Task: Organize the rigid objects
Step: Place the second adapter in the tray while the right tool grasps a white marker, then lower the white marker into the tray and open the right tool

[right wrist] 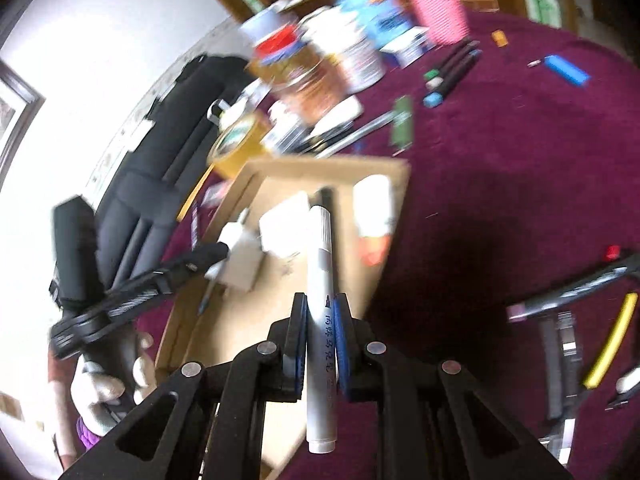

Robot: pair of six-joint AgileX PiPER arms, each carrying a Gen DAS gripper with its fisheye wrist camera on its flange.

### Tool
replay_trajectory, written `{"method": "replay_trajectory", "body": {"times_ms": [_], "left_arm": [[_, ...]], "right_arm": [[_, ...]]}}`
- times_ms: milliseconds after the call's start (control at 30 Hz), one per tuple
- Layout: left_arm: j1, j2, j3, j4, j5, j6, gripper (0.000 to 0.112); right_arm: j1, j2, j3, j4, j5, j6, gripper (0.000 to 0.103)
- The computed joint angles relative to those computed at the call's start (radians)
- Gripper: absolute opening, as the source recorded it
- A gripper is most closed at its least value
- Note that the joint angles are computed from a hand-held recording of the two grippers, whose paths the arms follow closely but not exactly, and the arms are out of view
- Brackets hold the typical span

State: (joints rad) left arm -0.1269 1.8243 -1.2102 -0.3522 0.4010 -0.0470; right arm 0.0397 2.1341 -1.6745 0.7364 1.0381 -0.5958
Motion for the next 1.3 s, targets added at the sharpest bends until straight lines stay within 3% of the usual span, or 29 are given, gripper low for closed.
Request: {"method": "replay_trajectory", "body": {"times_ms": [67,167,300,400,667,867,1000,1167,1233,1300], "left_arm": [[0.02,-0.118,0.135,-0.162,-0.078,0.153,0.06],[0.055,-0.24,0.277,-0.413,-0.127,0.409,0.061],[0.126,-0.354,0.426,-0.764,-0.116,0.774,0.061],[0.175,-0.405,0.505,-0.943,-0.089,0.963,0.062],[0.224,-0.478,0.628,-1.116,-0.098,1.18,0.062],[0.274,-0.479,0.66,-1.145,-0.054,1.216,0.064],[0.258,-0.499,0.675,-1.136,-0.075,1.192,0.07],[0.23,-0.526,0.696,-1.096,-0.088,1.143,0.071],[0.184,-0.543,0.7,-1.058,-0.127,1.09,0.071],[0.126,-0.561,0.701,-1.023,-0.172,1.037,0.071]], "right_arm": [[0.044,0.024,-0.018,-0.025,0.003,0.029,0.014],[0.112,0.055,-0.044,-0.107,-0.013,0.126,0.014],[0.173,0.127,-0.143,-0.221,-0.018,0.292,0.014],[0.197,0.192,-0.247,-0.257,-0.004,0.389,0.014],[0.259,0.277,-0.401,-0.327,0.01,0.505,0.014],[0.251,0.28,-0.377,-0.22,0.017,0.445,0.016],[0.232,0.145,-0.161,-0.166,-0.12,0.33,0.042],[0.184,-0.089,0.131,-0.141,-0.324,0.157,0.045],[0.151,-0.206,0.272,-0.115,-0.453,0.07,0.048],[0.111,-0.364,0.459,-0.064,-0.653,-0.06,0.052]]}}
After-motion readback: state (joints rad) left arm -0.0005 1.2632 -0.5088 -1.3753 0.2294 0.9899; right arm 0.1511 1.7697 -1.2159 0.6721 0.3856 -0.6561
